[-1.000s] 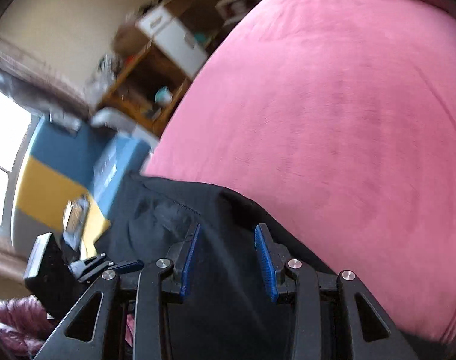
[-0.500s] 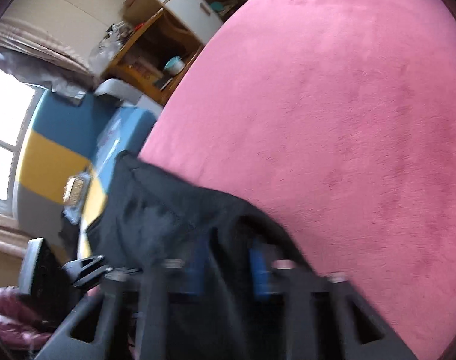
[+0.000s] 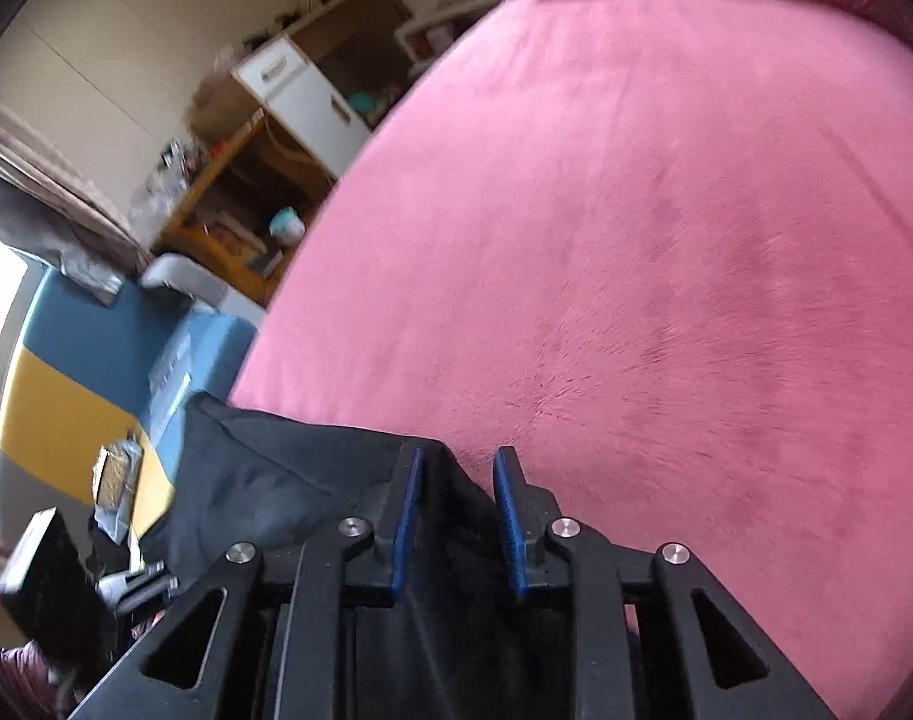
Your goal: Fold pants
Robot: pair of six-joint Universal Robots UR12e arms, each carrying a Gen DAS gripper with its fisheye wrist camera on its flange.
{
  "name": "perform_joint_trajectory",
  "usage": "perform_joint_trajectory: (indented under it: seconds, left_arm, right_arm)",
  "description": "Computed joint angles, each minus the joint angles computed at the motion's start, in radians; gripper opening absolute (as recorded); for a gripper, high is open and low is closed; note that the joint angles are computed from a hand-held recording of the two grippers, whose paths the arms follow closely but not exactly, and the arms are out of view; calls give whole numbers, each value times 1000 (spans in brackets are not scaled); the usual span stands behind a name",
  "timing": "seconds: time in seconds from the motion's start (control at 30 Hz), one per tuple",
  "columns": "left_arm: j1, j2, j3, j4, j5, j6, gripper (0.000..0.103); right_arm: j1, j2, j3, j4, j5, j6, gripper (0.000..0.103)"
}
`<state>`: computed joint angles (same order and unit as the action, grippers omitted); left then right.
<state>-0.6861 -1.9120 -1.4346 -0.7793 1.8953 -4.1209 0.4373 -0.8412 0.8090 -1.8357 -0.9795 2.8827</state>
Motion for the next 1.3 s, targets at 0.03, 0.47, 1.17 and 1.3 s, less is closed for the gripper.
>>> perform_joint_trajectory:
  seconds: [0.03, 0.47, 1.17, 1.3]
  left_arm:
    - [2, 6, -4, -3, 16, -1, 53]
    - [28, 21, 8, -205, 96, -112, 53]
    - [14, 277, -230, -302, 133, -490, 54]
    - [-5, 297, -257, -300, 95, -555, 54]
  right_arm:
    - [2, -18, 28, -39, 3, 13, 26]
    - [6, -176, 246, -105, -186, -32, 20]
    - [13, -258, 392, -250, -202, 42, 17]
    - [19, -309, 462, -225, -177, -19, 24]
